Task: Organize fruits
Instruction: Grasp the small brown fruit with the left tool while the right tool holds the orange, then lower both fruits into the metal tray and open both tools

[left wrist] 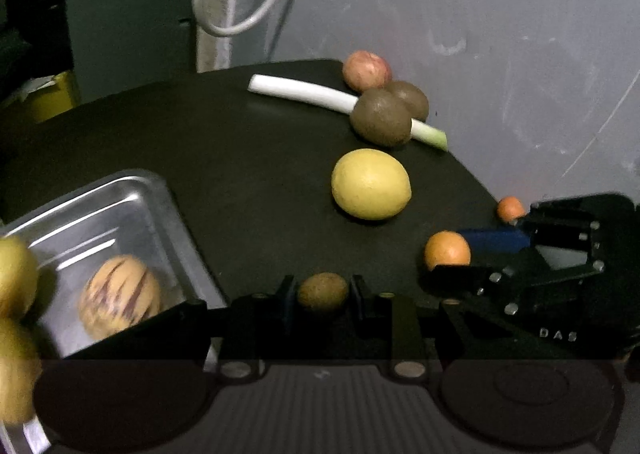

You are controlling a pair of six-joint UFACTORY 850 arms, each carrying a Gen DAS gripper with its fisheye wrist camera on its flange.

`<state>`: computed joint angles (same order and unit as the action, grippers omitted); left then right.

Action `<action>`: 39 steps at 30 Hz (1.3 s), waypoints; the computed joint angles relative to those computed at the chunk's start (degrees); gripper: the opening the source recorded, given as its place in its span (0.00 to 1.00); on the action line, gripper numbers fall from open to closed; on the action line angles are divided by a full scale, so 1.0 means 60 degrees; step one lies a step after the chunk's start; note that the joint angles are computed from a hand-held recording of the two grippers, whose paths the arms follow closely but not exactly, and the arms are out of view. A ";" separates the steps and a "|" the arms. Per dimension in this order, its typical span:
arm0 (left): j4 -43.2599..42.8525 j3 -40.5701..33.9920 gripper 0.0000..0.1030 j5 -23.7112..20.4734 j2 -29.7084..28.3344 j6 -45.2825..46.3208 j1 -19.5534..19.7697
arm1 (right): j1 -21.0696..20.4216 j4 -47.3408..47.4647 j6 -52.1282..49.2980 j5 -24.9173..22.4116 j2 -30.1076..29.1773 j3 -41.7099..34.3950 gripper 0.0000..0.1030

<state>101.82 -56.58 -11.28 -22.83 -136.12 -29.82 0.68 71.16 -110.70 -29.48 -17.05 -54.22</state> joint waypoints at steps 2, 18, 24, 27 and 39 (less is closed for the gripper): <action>0.0413 0.0405 0.29 -0.0329 0.0351 -0.0776 -0.0139 | 0.0082 0.0286 -0.0229 -0.0121 0.0274 0.0290 0.34; -0.0537 0.3355 0.29 -0.1804 0.3265 -0.1693 -0.0501 | 0.1660 0.1339 -0.0511 -0.0492 0.1458 0.1597 0.34; -0.0585 0.3977 0.29 -0.1848 0.3832 -0.1915 -0.0418 | 0.2207 0.1218 -0.0411 -0.0181 0.1496 0.1824 0.34; -0.1022 0.4204 0.29 -0.1822 0.3938 -0.1662 -0.0329 | 0.2422 0.1407 -0.0371 -0.0025 0.1431 0.1895 0.34; -0.1134 0.4464 0.30 -0.1600 0.3520 -0.1806 0.0132 | 0.3095 0.3070 -0.1563 0.0938 0.1171 0.2143 0.34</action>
<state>95.01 -29.79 -20.88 -1.71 -146.95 -29.02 19.26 89.59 -120.08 -23.85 -10.02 -41.36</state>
